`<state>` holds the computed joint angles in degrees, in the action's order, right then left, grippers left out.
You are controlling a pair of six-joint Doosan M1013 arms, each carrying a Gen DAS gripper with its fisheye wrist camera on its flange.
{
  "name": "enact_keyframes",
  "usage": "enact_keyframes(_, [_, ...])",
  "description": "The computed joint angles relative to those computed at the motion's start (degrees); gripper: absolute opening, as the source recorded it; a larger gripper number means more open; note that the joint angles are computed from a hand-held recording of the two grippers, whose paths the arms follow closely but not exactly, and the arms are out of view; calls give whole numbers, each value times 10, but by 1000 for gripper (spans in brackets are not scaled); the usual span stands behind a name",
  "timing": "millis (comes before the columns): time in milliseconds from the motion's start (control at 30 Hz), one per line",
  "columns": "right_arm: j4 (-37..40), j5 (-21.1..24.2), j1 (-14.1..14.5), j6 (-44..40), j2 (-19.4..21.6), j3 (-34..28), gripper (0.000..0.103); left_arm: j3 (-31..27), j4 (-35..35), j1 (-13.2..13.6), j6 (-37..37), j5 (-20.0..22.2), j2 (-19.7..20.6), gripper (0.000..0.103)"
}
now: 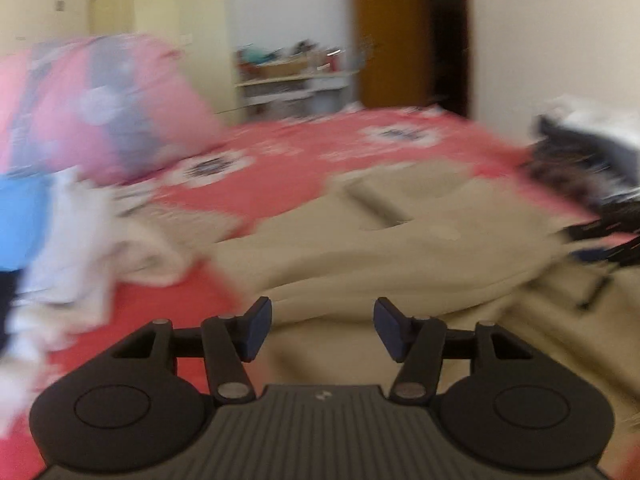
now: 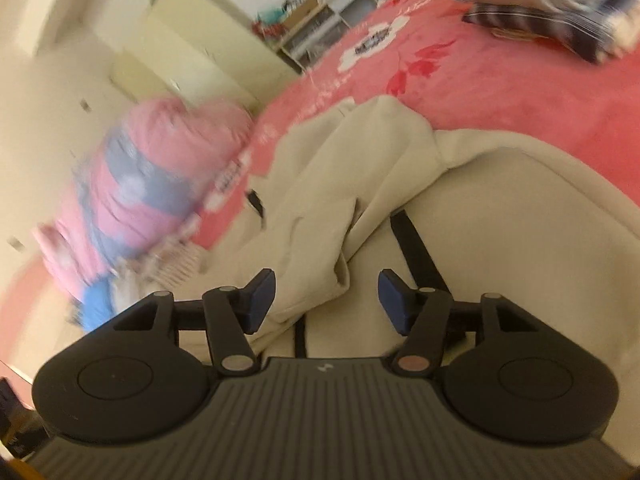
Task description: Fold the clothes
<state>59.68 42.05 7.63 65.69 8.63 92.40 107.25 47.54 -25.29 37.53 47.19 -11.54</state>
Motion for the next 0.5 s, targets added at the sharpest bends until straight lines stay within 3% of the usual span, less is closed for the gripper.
enact_keyframes(67, [-48,13,7,27,11,-19,57,7,8,20,1,1,6,58])
enact_keyframes(167, [-109,6,20,42,11,-32,37,18,17,35,-4,-26,15,57])
enact_keyframes(333, [-302,-70,68,76,-14,-51,41,34,34,53,-14,-80,28,55])
enact_keyframes(400, [-271,-85,85,-17,-15,-63,43,40,40,59,-15,-104,31,47])
enact_keyframes(500, [-165,0,106,-172,23,-124,50,50,47,65,-24,-141,30,36])
